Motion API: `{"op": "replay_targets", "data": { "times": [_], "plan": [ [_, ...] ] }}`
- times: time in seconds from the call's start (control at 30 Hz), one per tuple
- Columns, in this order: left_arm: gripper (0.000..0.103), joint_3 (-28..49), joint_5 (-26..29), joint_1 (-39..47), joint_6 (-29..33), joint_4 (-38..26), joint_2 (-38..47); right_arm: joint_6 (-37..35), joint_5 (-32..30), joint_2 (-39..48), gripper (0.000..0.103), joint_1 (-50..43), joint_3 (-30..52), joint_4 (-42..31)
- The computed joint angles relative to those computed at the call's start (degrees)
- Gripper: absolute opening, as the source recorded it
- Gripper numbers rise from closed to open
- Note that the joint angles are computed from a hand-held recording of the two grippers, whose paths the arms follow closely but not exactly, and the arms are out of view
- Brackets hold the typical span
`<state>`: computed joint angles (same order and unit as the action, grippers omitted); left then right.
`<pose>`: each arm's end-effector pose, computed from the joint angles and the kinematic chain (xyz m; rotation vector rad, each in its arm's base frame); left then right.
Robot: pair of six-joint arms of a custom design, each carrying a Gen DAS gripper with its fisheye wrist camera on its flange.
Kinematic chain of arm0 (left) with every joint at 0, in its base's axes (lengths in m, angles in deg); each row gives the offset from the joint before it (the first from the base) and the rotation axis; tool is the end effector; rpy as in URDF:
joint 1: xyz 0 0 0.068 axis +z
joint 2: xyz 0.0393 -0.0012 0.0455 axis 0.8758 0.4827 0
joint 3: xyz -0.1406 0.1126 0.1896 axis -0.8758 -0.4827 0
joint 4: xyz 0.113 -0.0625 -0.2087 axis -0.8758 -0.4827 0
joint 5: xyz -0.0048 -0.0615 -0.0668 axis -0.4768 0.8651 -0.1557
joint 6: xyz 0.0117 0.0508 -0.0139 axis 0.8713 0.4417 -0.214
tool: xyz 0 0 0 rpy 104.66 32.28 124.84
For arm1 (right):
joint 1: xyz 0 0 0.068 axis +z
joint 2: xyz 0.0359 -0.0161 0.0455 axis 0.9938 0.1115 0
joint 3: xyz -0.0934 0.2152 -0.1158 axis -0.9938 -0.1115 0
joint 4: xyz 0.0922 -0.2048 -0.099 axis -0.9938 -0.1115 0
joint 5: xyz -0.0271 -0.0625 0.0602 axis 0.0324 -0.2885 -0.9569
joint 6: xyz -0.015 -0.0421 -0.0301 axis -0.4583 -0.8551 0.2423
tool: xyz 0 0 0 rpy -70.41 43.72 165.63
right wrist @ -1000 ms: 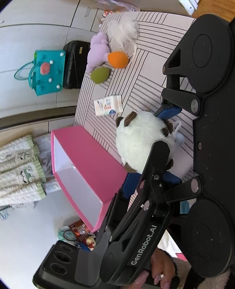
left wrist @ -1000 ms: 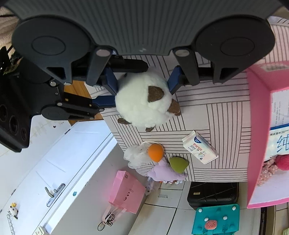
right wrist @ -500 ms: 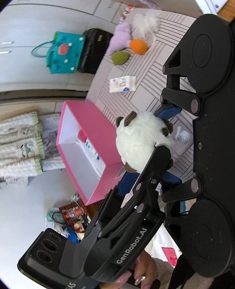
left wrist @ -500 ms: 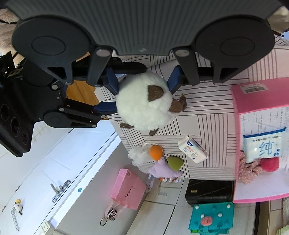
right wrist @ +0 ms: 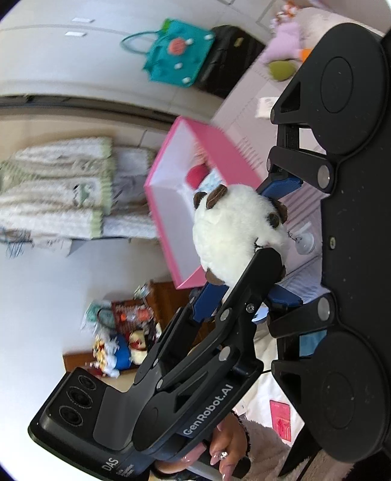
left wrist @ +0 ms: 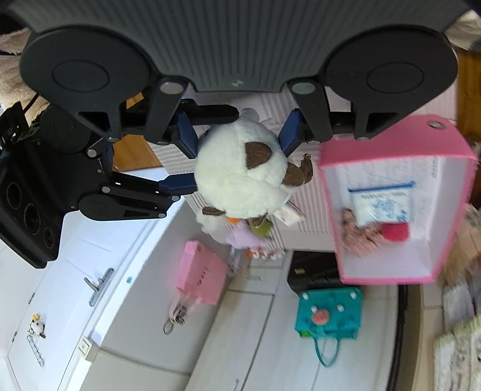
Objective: Organize soft objects
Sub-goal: 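Carry the panda plush with the left tool over the pink box, then lower the panda plush into the box and open the left tool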
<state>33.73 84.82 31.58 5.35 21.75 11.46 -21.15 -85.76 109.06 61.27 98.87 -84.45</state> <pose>0.1387 -0.0839 0.1148 0.2894 2.2604 -0.5964 0.1929 -0.0488 0.1344 -1.1154 1.9750 0.5510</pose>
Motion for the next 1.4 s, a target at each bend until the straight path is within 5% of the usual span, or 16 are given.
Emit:
{"op": "replay_targets", "data": {
  "times": [0.13, 0.37, 0.77, 0.93, 1.13, 1.4],
  "plan": [
    [0.057, -0.06, 0.37, 4.74, 3.12, -4.81, -6.17, 6.52, -0.54, -1.38, 0.066, 5.90, 0.00, 5.12],
    [0.057, 2.13, 7.17, 19.00, 9.47, -2.10, -2.82, 19.40, 0.28, 3.81, 0.066, 16.26, 4.73, 15.74],
    [0.059, 25.22, 15.08, 35.14, 18.61, -1.50, 30.48, 35.29, 9.94, 26.38, 0.065, 30.13, 27.78, 21.07],
    [0.059, 39.56, 14.82, 37.42, 19.92, -8.29, 44.55, 42.13, 13.16, 39.46, 0.064, 33.72, 40.73, 20.40],
    [0.059, 55.03, 14.23, 38.80, 19.90, -17.05, 56.97, 48.12, 11.75, 54.31, 0.065, 34.54, 60.25, 10.39],
    [0.057, 64.45, 12.64, 38.91, 20.80, -22.42, 63.84, 45.18, 14.24, 61.86, 0.064, 35.87, 71.20, 6.62]
  ]
}}
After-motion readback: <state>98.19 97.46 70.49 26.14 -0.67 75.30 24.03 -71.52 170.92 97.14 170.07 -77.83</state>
